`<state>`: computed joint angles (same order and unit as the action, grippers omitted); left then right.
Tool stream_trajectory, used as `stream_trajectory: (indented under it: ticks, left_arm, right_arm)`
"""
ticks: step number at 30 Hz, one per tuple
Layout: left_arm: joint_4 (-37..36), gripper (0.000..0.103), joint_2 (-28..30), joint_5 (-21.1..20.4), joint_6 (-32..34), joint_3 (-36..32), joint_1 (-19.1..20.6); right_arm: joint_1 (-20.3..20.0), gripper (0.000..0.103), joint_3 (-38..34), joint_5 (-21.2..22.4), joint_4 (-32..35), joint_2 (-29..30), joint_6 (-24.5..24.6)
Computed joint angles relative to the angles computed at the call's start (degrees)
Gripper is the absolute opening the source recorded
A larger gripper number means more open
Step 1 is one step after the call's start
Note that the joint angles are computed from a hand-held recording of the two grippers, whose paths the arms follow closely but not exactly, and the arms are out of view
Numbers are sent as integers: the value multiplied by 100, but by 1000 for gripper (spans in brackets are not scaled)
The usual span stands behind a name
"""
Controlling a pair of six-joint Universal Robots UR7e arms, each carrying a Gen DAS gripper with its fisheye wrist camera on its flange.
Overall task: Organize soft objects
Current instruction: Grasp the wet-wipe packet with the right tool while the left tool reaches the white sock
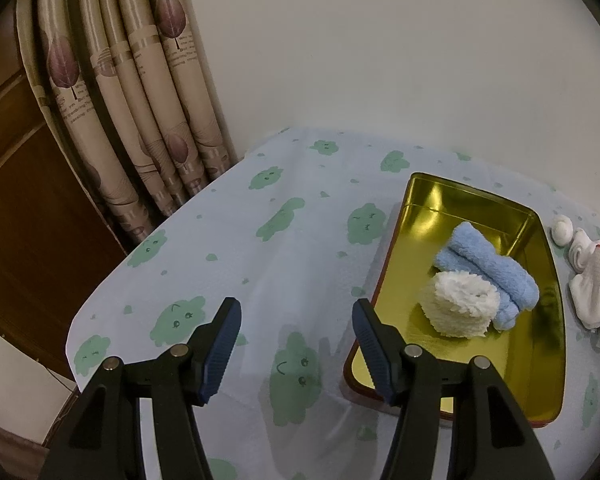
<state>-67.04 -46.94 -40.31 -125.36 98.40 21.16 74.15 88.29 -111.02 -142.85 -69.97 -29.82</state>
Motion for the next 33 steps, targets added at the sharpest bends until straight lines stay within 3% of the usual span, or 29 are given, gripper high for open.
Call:
stream_trajectory:
  ticks: [5,13,18,22,28,33]
  left_arm:
    - [128,59,69,-31,-19,-75,28]
    - [224,59,178,32,70,-184,-8]
    - [-290,59,320,211,907,-292,-52]
    - [-637,59,543,428,1632,-600,-124]
    - [-2161,60,815,654,3228,-928,-31]
    - [-3589,60,1282,414,4808,-1448,195]
  right_arm:
    - [-75,75,197,201,-291,-64,-234]
    - [-157,72,691,18,-1142,-345,-1179]
    - [-333,72,1041,-175,-1985,-555,-2022]
    - [-520,72,1271,-85,-2191,-794,-2382]
    - [-691,71,1689,105,-2810,-1004,-2989]
    - [-743,71,1721,273,-2891,-975,-2898]
